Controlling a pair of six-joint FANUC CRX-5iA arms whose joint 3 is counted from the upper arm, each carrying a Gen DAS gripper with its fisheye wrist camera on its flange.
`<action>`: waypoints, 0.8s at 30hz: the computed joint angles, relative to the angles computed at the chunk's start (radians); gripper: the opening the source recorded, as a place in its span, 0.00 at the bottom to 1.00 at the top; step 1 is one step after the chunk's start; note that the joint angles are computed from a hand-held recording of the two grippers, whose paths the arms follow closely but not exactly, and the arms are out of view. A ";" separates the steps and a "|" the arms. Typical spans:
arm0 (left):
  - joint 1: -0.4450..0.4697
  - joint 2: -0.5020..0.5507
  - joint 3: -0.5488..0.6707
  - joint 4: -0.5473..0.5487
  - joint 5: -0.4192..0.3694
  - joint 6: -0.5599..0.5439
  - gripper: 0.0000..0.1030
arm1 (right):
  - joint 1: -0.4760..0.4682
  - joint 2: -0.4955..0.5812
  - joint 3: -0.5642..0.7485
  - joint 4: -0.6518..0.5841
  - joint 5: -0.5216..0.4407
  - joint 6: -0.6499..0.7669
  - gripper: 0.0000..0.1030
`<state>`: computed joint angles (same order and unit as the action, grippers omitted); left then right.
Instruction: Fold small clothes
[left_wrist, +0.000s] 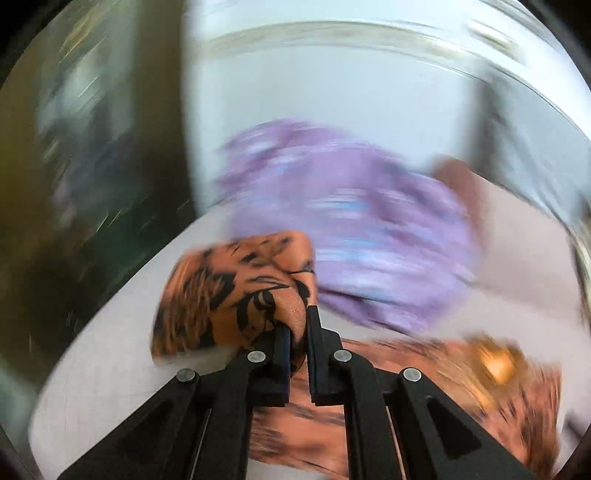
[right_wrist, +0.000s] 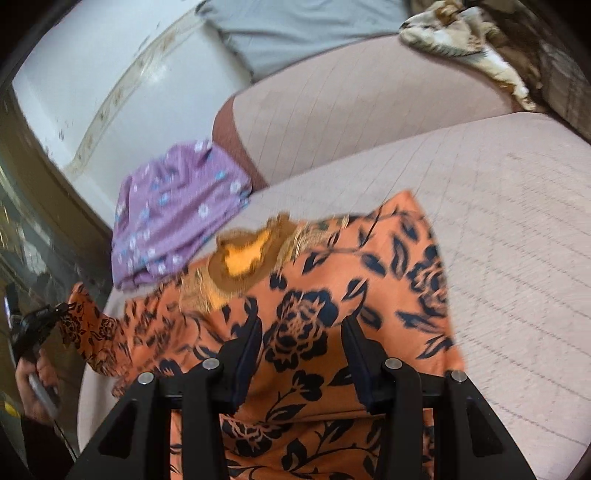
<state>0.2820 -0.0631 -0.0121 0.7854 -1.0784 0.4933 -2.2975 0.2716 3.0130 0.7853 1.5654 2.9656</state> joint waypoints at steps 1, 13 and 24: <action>-0.016 -0.059 -0.059 0.028 -0.035 -0.085 0.07 | 0.020 0.006 -0.006 0.024 0.025 -0.019 0.47; 0.019 -0.397 -0.367 -0.096 -0.378 -0.424 0.48 | 0.181 0.112 0.027 0.179 0.154 -0.233 0.70; 0.054 -0.140 -0.202 -0.128 -0.039 0.033 0.65 | -0.074 0.151 0.134 -0.062 -0.205 -0.087 0.70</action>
